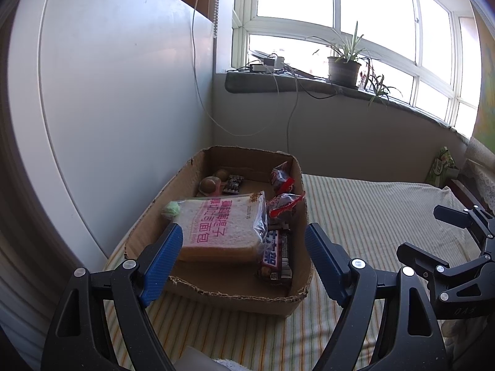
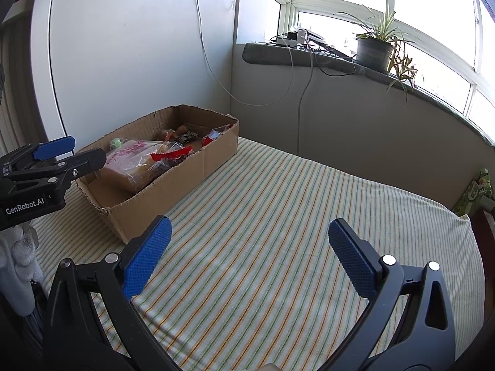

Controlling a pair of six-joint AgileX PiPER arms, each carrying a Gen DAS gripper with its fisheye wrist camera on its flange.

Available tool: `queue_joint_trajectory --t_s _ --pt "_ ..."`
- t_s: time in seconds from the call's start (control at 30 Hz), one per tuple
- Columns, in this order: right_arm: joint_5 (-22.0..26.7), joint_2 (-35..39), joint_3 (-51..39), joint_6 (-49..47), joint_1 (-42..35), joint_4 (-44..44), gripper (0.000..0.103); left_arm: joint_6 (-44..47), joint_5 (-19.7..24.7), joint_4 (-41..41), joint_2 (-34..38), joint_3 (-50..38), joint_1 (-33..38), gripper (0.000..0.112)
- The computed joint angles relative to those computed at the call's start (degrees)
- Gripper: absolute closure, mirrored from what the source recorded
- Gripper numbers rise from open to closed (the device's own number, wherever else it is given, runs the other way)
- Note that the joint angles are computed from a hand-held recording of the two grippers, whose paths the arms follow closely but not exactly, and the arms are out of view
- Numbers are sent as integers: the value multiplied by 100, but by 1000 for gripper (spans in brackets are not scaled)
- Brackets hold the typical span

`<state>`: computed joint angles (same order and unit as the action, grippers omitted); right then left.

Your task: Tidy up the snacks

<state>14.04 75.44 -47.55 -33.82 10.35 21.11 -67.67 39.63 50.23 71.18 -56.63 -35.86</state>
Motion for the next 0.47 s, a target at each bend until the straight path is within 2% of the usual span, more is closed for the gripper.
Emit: queue_joint_trajectory --t_s 0.47 --pt "3 -20 21 400 4 -355 0 -176 49 167 -35 76 -99 31"
